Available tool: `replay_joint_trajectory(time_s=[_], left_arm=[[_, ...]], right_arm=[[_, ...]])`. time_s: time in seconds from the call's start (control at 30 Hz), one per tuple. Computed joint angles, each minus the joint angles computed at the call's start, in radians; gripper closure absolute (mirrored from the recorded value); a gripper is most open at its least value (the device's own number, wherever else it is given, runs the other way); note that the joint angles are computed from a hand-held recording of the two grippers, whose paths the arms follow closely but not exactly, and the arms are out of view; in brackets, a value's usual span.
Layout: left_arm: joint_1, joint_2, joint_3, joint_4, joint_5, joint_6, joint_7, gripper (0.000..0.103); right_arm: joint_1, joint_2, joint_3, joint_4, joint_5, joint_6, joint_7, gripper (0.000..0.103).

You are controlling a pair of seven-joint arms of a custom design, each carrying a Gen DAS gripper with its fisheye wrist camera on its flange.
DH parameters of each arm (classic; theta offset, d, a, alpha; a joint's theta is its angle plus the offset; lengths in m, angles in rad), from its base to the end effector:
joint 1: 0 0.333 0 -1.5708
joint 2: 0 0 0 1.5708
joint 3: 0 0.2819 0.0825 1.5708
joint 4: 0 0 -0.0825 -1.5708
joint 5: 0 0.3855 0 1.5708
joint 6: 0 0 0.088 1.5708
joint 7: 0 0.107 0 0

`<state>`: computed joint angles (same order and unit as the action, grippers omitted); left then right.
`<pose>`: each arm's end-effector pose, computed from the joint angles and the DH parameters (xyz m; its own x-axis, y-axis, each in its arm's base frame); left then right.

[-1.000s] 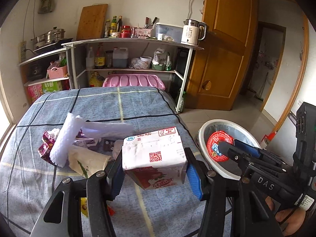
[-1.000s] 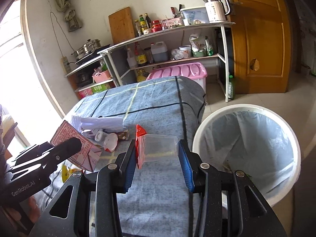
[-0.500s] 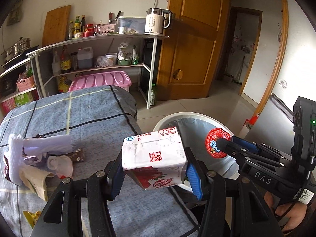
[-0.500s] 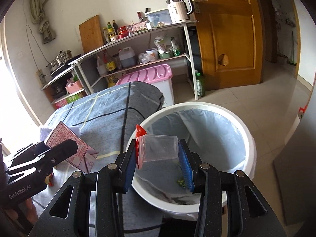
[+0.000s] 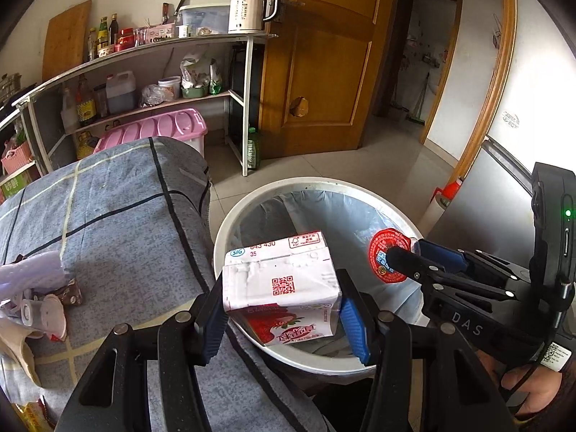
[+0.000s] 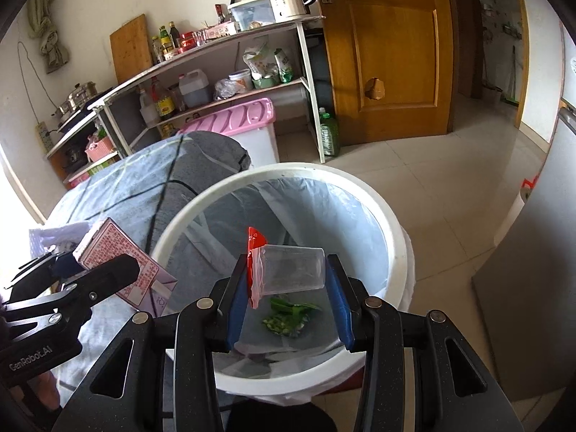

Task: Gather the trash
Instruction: 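Carry the carton and cup over the bin and open the left tool to drop the carton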

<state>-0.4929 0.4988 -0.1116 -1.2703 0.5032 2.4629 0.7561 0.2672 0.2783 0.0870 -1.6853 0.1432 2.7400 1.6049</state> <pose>0.6173 -0.4029 0.5216 -0.0855 -0.9891 0.1197 -0.7157 -0.0227 -0.6981 0.6436 0.2255 0.4955 0.2632 -0.9480 -0.1789 -0.7262 -0.0726 -0.6837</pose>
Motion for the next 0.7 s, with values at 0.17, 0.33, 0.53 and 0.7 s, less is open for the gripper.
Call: replay_joint_trajectory(time_s=[0.17, 0.33, 0.53, 0.7], left_arm=[[-0.001, 0.032, -0.002, 0.037, -0.019, -0.014, 0.009, 0.046], [0.004, 0.039, 0.000, 0.040, -0.039, -0.010, 0.012, 0.043], [0.004, 0.009, 0.010, -0.001, -0.024, 0.013, -0.015, 0.042], [0.013, -0.046, 0.011, -0.073, 0.004, 0.041, -0.052, 0.042]], right_arm=[[0.012, 0.019, -0.024, 0.019, -0.060, -0.036, 0.030, 0.061], [0.000, 0.020, -0.017, 0.015, -0.053, -0.039, 0.029, 0.050], [0.003, 0.008, -0.018, 0.005, -0.056, -0.033, 0.046, 0.049], [0.005, -0.001, -0.014, -0.001, -0.054, -0.027, 0.053, 0.049]])
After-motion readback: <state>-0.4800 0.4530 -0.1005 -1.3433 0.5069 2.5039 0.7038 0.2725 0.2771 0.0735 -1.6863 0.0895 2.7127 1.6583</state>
